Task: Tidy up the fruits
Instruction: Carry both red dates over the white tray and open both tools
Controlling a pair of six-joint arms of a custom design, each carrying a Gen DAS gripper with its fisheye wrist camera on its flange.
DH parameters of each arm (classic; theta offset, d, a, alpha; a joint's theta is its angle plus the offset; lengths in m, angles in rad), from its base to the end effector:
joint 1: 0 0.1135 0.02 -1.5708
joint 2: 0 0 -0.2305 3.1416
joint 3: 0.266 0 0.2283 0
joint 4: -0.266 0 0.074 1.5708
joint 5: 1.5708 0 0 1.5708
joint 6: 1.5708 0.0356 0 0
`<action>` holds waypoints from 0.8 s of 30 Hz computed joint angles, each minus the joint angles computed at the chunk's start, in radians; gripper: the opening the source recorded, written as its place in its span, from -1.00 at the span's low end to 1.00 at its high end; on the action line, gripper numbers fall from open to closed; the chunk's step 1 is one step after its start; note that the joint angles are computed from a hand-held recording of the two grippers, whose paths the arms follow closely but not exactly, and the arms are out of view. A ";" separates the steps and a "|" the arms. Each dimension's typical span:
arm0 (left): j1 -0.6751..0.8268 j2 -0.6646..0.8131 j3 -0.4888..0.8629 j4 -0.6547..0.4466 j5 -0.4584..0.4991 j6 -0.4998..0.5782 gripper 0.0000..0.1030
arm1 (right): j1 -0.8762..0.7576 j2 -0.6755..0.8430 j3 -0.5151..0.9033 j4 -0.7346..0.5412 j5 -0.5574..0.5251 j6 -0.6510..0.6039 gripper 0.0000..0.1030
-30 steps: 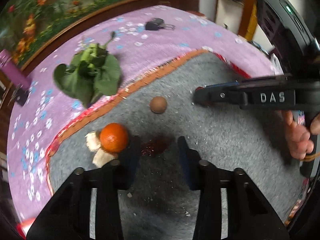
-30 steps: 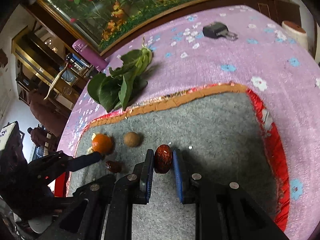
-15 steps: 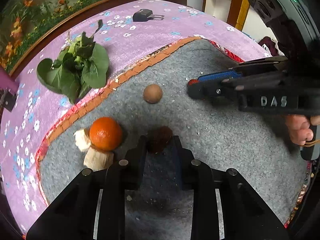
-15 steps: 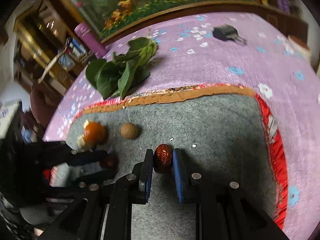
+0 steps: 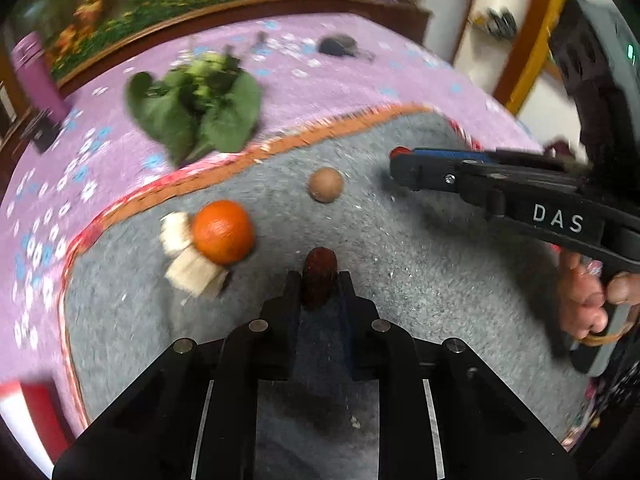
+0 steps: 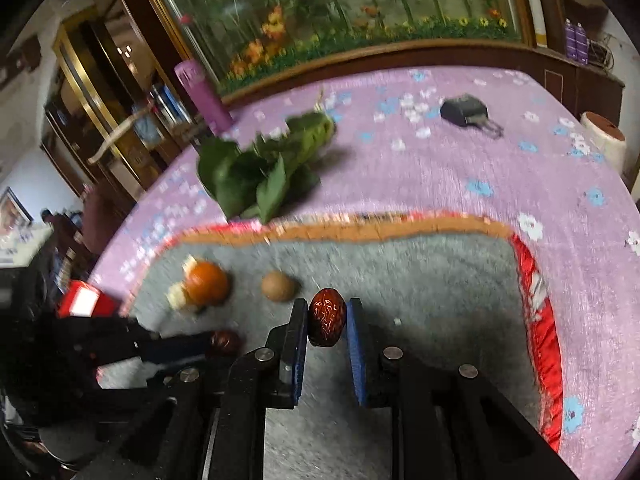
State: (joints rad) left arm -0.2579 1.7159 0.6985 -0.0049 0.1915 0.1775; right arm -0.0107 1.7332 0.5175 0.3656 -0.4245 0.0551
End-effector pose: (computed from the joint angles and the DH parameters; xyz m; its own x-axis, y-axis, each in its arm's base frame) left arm 0.2661 -0.0772 0.0928 -0.7510 0.3774 -0.5419 0.4866 0.8710 -0.0678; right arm 0.2605 0.0119 0.0753 -0.7646 0.0584 -0.6419 -0.2202 0.9123 0.3453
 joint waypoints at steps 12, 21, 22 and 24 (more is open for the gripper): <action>0.644 -0.870 -0.407 -0.323 0.197 0.129 -0.68 | 0.093 -0.040 -0.095 0.186 0.050 0.068 -0.63; 1.398 -0.667 -0.323 -0.406 0.473 0.610 -0.68 | 0.707 -0.102 0.034 0.067 0.281 0.147 -0.64; 1.427 -0.640 -0.319 -0.396 0.477 0.634 -0.68 | 0.761 -0.063 0.091 0.051 0.277 0.162 -0.64; 1.487 -0.537 -0.298 -0.358 0.483 0.680 -0.68 | 0.842 0.013 0.184 0.032 0.278 0.183 -0.64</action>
State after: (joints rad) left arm 1.2292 1.1788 0.4002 -0.3632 0.6749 0.8579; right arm 0.8314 1.7461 0.7012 0.3974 -0.1466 0.2376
